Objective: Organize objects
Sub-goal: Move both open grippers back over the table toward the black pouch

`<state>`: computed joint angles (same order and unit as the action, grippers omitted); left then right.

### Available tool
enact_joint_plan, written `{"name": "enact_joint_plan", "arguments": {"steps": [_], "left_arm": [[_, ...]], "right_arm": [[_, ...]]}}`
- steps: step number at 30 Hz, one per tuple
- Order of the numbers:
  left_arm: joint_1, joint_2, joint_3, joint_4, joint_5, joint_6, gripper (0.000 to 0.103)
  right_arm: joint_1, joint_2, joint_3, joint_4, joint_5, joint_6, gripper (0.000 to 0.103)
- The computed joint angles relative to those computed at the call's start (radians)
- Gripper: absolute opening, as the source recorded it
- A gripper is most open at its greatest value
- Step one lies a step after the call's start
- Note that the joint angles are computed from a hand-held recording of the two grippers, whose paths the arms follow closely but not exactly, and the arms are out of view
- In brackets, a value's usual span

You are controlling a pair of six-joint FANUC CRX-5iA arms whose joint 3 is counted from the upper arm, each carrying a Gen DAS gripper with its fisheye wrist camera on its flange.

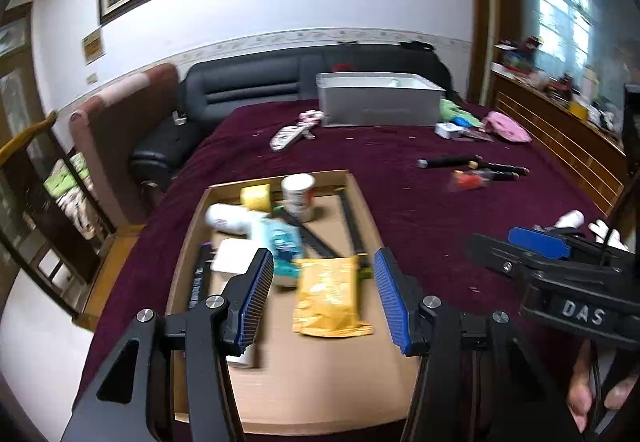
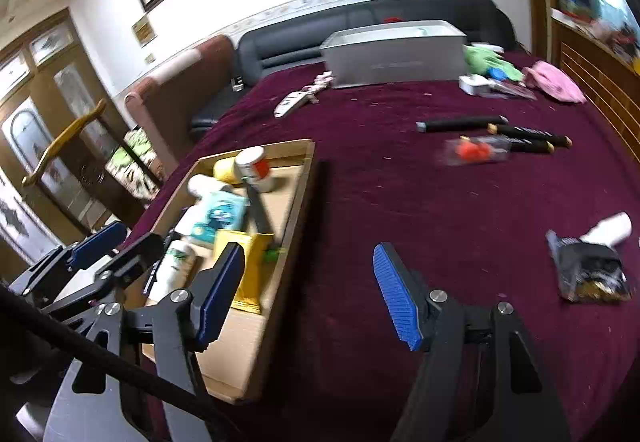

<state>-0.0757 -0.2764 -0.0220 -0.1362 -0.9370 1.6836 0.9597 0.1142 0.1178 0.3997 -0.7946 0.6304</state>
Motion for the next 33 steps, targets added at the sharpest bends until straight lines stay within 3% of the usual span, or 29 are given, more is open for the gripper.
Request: {"name": "enact_joint_plan", "arguments": {"steps": [4,11,19,28,30,33], "left_arm": [[0.0,0.025,-0.008,0.168,0.014,-0.122,0.047],[-0.066,0.14,0.047,0.348,0.008,-0.259,0.046],[-0.243,0.325,0.215,0.256,-0.011,-0.262,0.046],[-0.281,0.42,0.284,0.259,-0.025,-0.275,0.046],[-0.28,0.436,0.284,0.297,-0.005,-0.333,0.046],[-0.288,0.472,0.291,0.391,0.031,-0.505,0.046]], "right_arm": [[-0.032,-0.079,-0.115,0.059,0.033,-0.096,0.067],[-0.118,-0.253,-0.358,0.239,0.03,-0.357,0.068],[-0.227,-0.358,-0.507,0.319,0.053,-0.553,0.069],[-0.303,-0.346,-0.514,0.197,0.144,-0.514,0.069],[-0.313,-0.347,-0.522,0.193,0.16,-0.518,0.069],[-0.321,-0.361,-0.558,0.242,0.199,-0.577,0.069]]}}
